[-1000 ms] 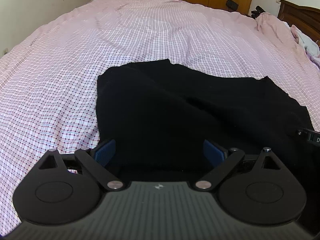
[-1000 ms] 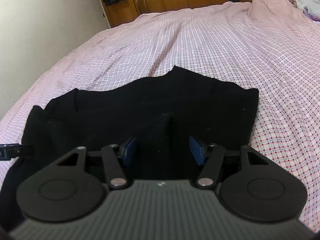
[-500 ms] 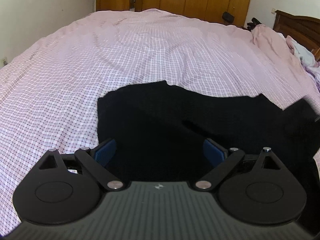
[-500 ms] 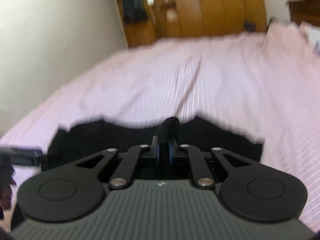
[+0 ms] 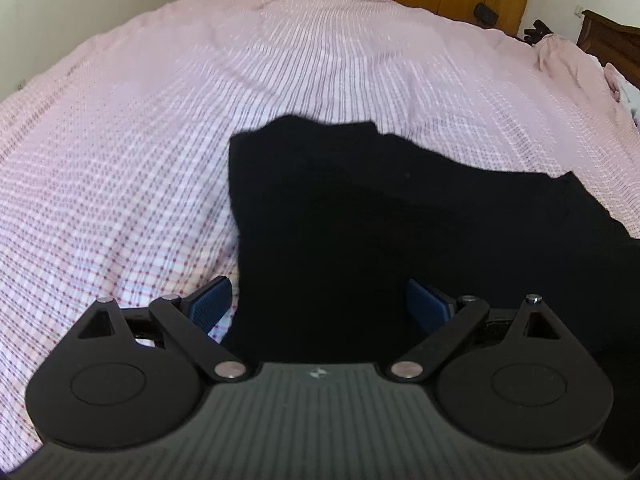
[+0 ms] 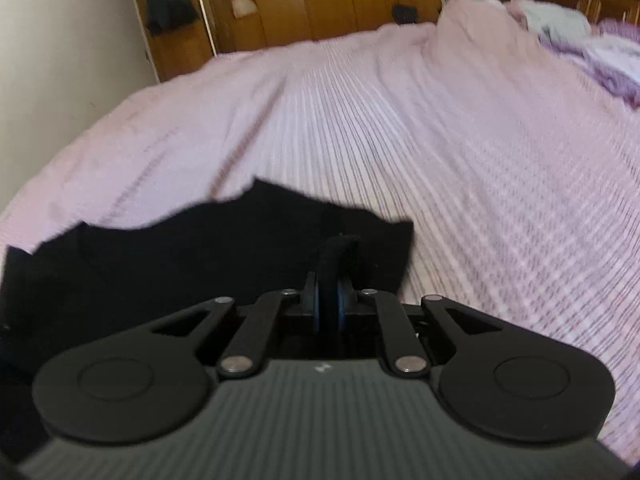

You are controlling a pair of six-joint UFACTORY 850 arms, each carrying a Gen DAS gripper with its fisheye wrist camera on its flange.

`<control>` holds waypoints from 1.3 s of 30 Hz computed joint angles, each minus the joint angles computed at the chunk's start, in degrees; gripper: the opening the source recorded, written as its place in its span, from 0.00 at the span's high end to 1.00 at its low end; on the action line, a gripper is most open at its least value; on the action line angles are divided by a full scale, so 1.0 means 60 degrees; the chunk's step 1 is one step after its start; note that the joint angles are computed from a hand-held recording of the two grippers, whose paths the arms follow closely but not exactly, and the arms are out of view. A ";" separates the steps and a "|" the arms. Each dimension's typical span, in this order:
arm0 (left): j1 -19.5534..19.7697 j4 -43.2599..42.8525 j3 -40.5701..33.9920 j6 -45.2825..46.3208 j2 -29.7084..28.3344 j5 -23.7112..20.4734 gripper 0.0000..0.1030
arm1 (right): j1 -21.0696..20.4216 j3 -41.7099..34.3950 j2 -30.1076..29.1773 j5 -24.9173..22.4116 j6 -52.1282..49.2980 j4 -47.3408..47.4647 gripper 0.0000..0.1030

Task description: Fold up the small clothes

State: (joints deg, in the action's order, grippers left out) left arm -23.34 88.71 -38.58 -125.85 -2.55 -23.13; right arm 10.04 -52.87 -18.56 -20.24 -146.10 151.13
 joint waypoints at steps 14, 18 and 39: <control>0.0021 0.3111 0.0565 -0.3248 0.0580 -0.0682 0.06 | 0.0133 0.0549 0.0589 -0.1271 -0.2530 0.2394 0.89; 0.0140 0.2957 0.0445 -0.3224 0.0341 -0.0659 0.07 | 0.0157 0.0353 0.0244 -0.0880 -0.2825 0.3238 0.89; 0.0582 0.2418 -0.0128 -0.2657 -0.0784 -0.0959 0.01 | 0.0194 0.0096 -0.0366 -0.0365 -0.3325 0.3377 0.84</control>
State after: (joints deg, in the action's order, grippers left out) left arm -19.84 103.21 -39.35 -141.79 -7.25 -28.89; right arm 11.20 -52.29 -20.76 -22.43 -166.05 171.39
